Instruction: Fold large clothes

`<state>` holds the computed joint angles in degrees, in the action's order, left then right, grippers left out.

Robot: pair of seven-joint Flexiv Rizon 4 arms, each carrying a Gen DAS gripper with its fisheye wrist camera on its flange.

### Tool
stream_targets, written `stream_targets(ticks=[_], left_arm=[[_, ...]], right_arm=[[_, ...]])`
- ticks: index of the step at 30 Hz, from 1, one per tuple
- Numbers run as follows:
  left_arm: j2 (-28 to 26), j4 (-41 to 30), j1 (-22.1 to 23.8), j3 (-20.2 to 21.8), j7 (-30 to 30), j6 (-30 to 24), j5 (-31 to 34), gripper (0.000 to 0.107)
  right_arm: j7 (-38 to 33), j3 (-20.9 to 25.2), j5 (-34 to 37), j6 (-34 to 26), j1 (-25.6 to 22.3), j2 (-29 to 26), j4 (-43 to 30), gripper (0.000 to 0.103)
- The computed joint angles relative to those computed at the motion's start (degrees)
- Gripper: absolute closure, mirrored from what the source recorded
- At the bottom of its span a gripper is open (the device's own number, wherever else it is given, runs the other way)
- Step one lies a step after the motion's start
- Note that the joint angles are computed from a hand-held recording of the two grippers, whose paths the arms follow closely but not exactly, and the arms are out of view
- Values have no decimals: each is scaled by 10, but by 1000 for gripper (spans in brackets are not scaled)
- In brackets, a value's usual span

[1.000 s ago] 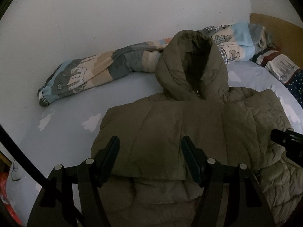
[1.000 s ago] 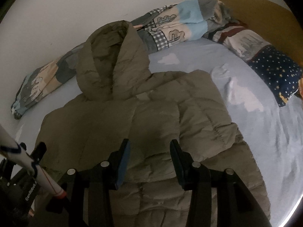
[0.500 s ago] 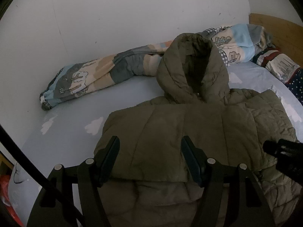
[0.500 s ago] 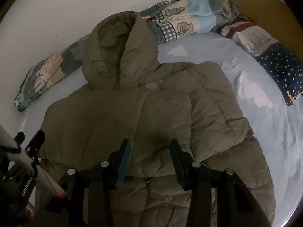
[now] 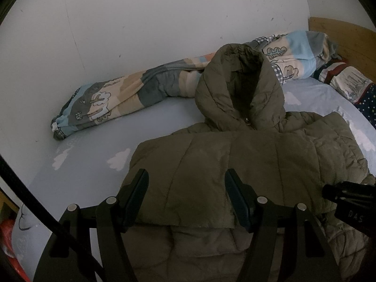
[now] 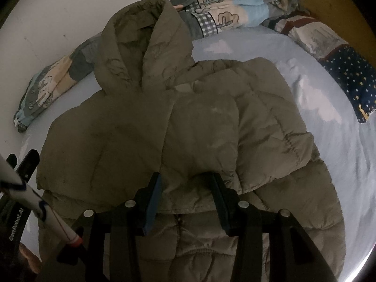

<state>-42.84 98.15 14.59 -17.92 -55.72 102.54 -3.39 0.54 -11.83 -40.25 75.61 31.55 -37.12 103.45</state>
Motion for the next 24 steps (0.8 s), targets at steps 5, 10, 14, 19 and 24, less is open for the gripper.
stream_targets(ticks=[5, 10, 14, 19, 24], left_arm=[[-1, 0, 2, -3, 0, 3, 3, 40], [-1, -1, 1, 0, -2, 6, 4, 40], [-1, 0, 1, 1, -5, 10, 7, 40], [-1, -2, 0, 3, -7, 13, 10, 40], [-1, -3, -2, 6, -7, 14, 12, 40]], right_arm=[[-10, 9, 5, -10, -5, -2, -5, 56], [-17, 15, 9, -18, -8, -4, -11, 56], [-19, 17, 11, -19, -10, -5, -12, 56], [-19, 17, 12, -18, -9, -4, -10, 56], [-18, 16, 12, -17, -8, -5, -10, 56]])
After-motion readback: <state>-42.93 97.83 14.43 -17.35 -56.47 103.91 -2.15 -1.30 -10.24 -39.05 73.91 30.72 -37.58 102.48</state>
